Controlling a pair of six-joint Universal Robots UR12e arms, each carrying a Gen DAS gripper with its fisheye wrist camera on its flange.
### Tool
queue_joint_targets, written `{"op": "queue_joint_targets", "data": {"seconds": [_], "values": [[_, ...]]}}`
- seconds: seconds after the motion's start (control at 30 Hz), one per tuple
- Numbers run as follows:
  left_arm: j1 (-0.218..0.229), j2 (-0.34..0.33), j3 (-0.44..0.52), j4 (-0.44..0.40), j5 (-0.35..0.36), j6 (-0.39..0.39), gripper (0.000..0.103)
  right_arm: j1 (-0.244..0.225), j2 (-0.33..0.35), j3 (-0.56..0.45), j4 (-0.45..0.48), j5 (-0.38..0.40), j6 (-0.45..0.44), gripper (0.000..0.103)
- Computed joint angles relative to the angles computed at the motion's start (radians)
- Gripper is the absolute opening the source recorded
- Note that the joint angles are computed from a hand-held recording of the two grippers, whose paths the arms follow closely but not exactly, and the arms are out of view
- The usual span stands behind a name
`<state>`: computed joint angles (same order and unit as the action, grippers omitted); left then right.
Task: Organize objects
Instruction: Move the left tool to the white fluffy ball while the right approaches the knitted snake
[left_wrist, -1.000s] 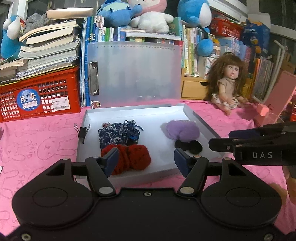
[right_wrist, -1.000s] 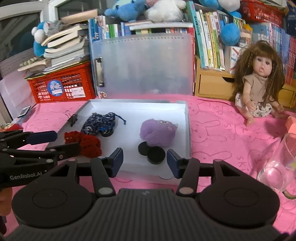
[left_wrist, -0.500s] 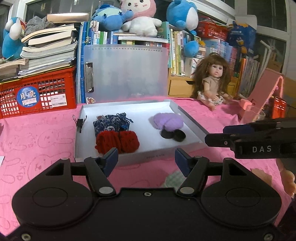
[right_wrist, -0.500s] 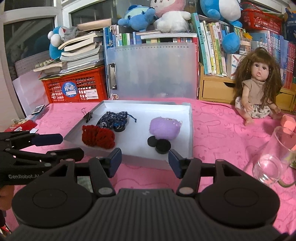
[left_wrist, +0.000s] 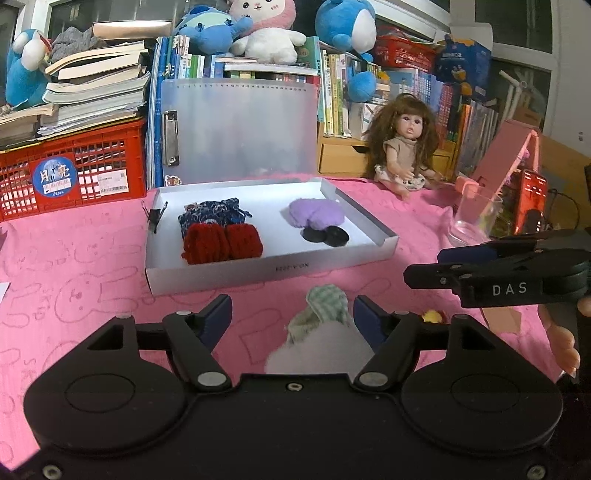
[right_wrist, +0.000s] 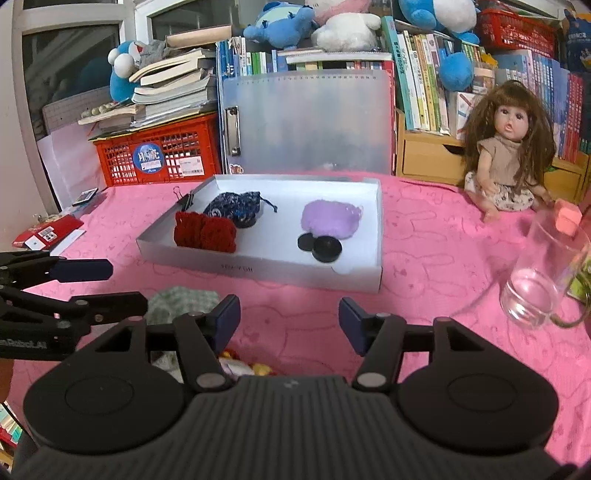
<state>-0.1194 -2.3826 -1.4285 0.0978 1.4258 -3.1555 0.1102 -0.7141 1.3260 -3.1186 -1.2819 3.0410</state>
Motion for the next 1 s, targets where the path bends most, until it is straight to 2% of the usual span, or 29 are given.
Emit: {"op": "queue_joint_targets", "data": {"seconds": [0.57, 0.77, 1.0], "values": [[0.005, 0.021, -0.086, 0.08, -0.078, 0.019, 0.079, -0.009, -0.018, 0.067, 0.0, -0.031, 0.001, 0.073], [0.003, 0.022, -0.109, 0.067, -0.12, 0.034, 0.08, -0.001, -0.016, 0.072, 0.007, -0.034, -0.029, 0.073], [-0.002, 0.026, -0.13, 0.055, -0.129, 0.039, 0.079, 0.005, -0.016, 0.075, 0.019, -0.016, -0.064, 0.073]]}}
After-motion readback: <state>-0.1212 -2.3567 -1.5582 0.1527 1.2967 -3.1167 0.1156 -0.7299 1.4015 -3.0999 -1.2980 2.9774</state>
